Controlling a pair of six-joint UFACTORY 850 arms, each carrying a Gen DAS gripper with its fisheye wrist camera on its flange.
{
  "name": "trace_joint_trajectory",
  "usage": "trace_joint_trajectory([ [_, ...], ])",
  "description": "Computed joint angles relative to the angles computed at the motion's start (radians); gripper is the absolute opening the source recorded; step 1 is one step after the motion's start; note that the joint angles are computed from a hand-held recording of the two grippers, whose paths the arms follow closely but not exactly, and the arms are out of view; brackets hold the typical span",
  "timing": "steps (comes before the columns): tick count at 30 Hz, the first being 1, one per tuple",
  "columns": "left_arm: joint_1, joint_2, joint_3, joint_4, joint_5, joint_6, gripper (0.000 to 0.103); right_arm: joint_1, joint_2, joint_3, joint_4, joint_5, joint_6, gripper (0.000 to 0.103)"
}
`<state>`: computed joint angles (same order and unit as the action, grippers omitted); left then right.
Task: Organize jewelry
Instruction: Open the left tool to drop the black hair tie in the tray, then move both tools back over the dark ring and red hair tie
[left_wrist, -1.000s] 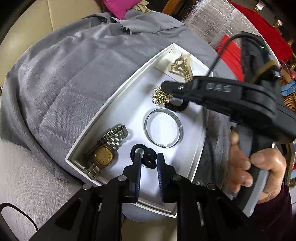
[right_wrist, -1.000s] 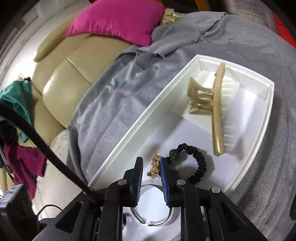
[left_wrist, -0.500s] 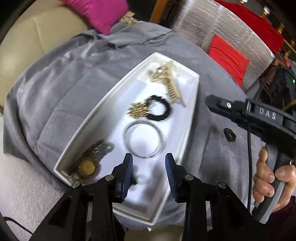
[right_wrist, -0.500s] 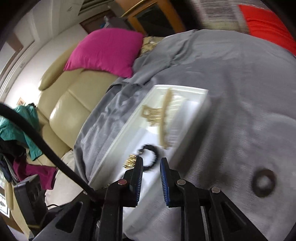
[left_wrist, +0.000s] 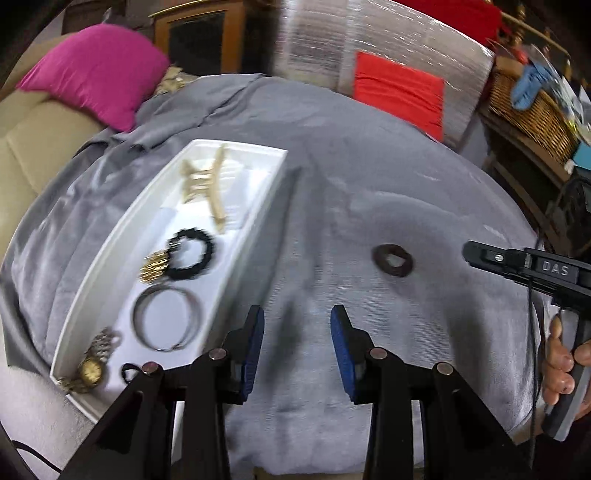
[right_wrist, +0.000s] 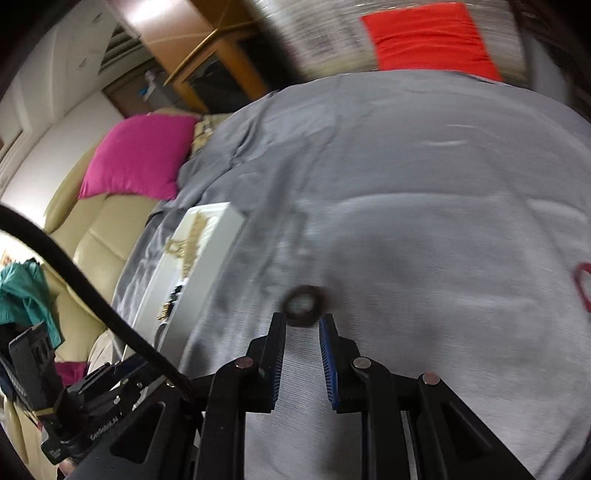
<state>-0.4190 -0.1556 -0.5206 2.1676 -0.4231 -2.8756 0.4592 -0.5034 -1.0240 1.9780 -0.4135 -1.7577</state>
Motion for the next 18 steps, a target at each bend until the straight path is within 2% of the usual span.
trace_joint_trajectory([
  [4, -0.040, -0.048, -0.058, -0.110, -0.019, 0.118, 0.040, -0.055, 0.045, 0.067, 0.082, -0.006, -0.092, 0.021],
  [7, -0.071, -0.076, -0.094, -0.183, -0.053, 0.195, 0.048, -0.094, 0.073, 0.111, 0.133, -0.027, -0.143, 0.021],
  [10, -0.097, -0.096, -0.118, -0.224, -0.087, 0.235, 0.054, -0.115, 0.089, 0.138, 0.191, -0.030, -0.198, 0.027],
  [12, -0.110, -0.107, -0.133, -0.245, -0.106, 0.258, 0.056, -0.129, 0.096, 0.151, 0.205, -0.031, -0.221, 0.035],
  [18, -0.137, -0.144, -0.178, -0.311, -0.131, 0.338, 0.064, -0.149, 0.108, 0.172, 0.233, -0.038, -0.244, 0.035],
])
